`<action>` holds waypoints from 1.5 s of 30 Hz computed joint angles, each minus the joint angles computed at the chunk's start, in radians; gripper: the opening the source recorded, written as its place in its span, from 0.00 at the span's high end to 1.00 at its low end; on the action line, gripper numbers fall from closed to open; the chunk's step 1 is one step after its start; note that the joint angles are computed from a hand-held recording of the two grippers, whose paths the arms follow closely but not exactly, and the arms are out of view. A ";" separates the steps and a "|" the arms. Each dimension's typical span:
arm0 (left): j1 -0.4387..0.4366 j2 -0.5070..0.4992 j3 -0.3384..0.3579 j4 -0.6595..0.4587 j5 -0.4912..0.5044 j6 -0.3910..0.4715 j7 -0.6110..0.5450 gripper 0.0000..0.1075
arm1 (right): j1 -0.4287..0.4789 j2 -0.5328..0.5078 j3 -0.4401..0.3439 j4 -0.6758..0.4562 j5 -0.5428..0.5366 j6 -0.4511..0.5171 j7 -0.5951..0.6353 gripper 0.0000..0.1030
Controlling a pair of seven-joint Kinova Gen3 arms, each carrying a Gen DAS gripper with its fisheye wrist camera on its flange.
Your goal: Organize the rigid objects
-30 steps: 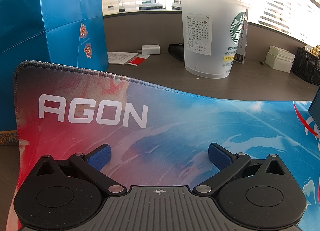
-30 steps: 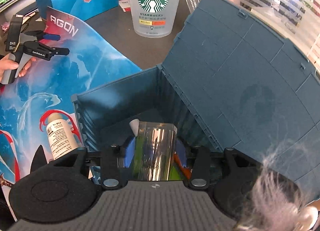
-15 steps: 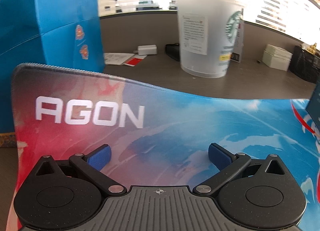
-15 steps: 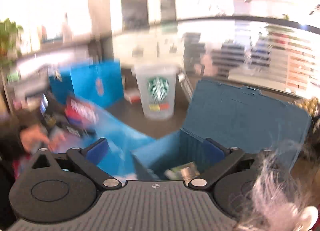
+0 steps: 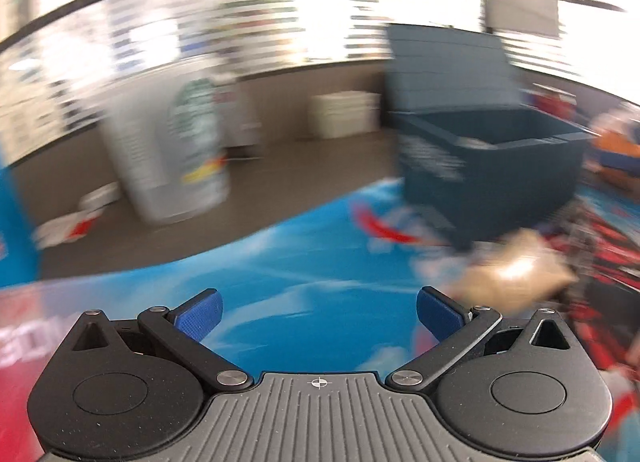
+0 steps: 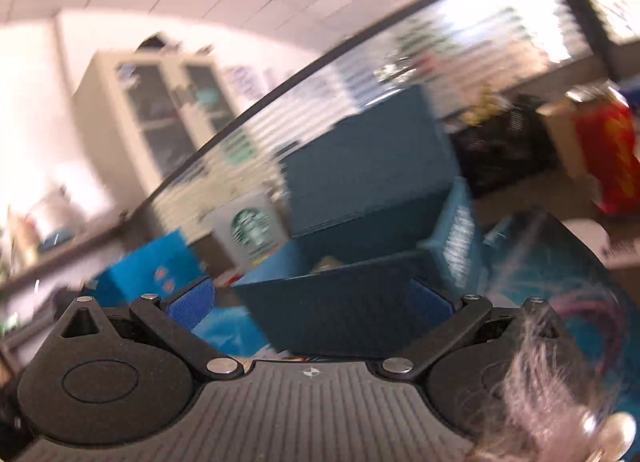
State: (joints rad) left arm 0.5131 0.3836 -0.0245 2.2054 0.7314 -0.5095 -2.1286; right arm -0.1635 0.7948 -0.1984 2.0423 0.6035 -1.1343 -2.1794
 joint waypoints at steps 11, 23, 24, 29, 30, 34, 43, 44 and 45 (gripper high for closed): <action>-0.159 0.040 0.148 -0.130 -0.447 0.230 0.005 0.04 | 0.049 0.048 -0.016 -0.030 0.042 -0.014 -0.139 0.00; -0.547 0.142 0.529 -0.223 -0.906 0.387 0.343 0.25 | 0.071 0.042 -0.004 -0.040 0.103 0.025 -0.247 0.00; -0.562 0.151 0.546 -0.222 -0.929 0.387 0.345 0.34 | 0.071 0.044 -0.004 -0.039 0.101 0.020 -0.248 0.00; -0.519 0.134 0.500 -0.200 -0.976 0.352 0.353 0.40 | 0.068 0.040 0.000 -0.037 0.102 0.022 -0.259 0.00; -0.509 0.130 0.489 -0.200 -0.980 0.354 0.357 0.40 | 0.068 0.038 0.001 -0.038 0.104 0.028 -0.263 0.00; -0.480 0.112 0.462 -0.198 -0.993 0.365 0.358 0.53 | 0.067 0.036 0.001 -0.036 0.101 0.029 -0.265 0.00; -0.311 0.062 0.303 -0.143 -0.923 0.296 0.356 0.62 | 0.068 0.037 0.000 -0.033 0.097 0.027 -0.266 0.00; -0.309 0.056 0.301 -0.139 -0.922 0.293 0.359 0.62 | 0.068 0.038 0.000 -0.034 0.100 0.025 -0.266 0.00; -0.307 0.047 0.299 -0.133 -0.921 0.287 0.362 0.62 | 0.069 0.039 0.000 -0.034 0.102 0.024 -0.266 0.00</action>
State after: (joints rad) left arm 0.2063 0.4308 0.2744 2.0726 -0.1894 -0.2223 -1.7661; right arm -0.0943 0.8337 -0.1982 2.0079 0.7059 -1.1100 -2.4457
